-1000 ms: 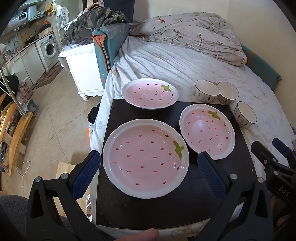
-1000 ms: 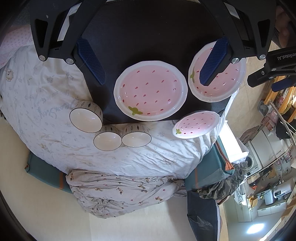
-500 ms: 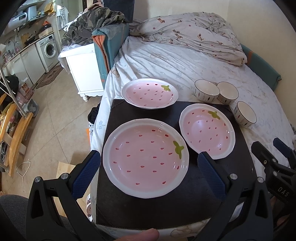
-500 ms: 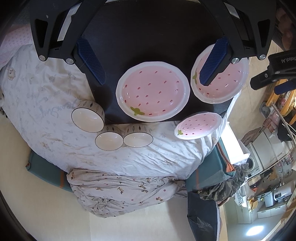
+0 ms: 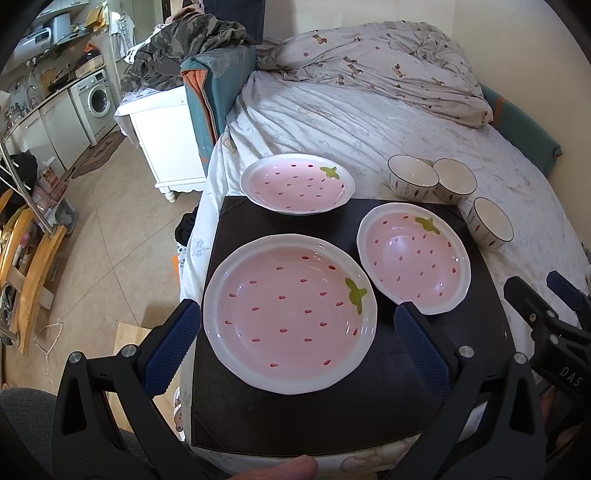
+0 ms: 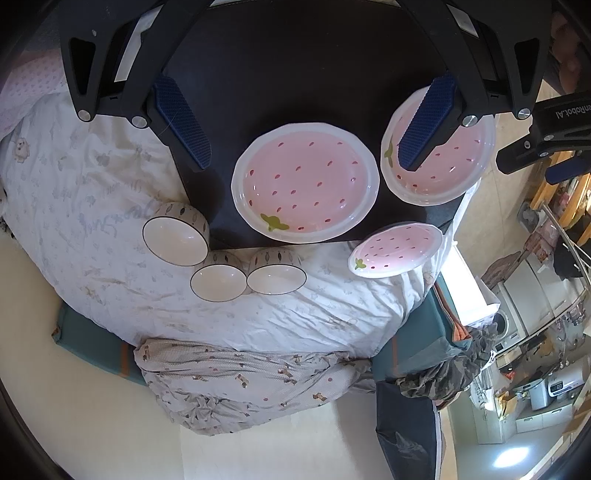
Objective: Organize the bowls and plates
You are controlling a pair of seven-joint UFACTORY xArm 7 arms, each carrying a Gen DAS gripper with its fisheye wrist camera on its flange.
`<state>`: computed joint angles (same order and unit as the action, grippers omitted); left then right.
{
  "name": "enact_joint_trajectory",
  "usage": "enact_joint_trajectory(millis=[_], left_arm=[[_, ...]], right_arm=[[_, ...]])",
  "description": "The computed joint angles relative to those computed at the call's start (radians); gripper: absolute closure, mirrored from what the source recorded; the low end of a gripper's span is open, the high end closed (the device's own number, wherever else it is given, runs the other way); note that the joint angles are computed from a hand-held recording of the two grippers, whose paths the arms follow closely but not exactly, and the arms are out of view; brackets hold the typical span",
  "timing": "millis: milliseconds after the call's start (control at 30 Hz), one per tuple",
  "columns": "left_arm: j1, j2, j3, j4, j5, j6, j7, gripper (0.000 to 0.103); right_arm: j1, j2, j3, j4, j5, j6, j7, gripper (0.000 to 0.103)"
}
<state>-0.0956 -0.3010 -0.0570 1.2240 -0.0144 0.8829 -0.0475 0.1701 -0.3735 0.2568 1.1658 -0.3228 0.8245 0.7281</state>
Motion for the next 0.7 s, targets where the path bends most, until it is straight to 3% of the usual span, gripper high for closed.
enact_joint_trajectory(millis=[400,700], left_arm=[[0.002,0.0,-0.003,-0.004,0.017,0.001,-0.007,0.0],[-0.005,0.023,-0.004,0.039,0.007,0.058,0.034,0.0]], right_arm=[[-0.001,-0.005,-0.008,-0.01,0.015,-0.006,0.002,0.0],[-0.001,-0.018,-0.024,-0.022,0.054,-0.019,0.006,0.0]])
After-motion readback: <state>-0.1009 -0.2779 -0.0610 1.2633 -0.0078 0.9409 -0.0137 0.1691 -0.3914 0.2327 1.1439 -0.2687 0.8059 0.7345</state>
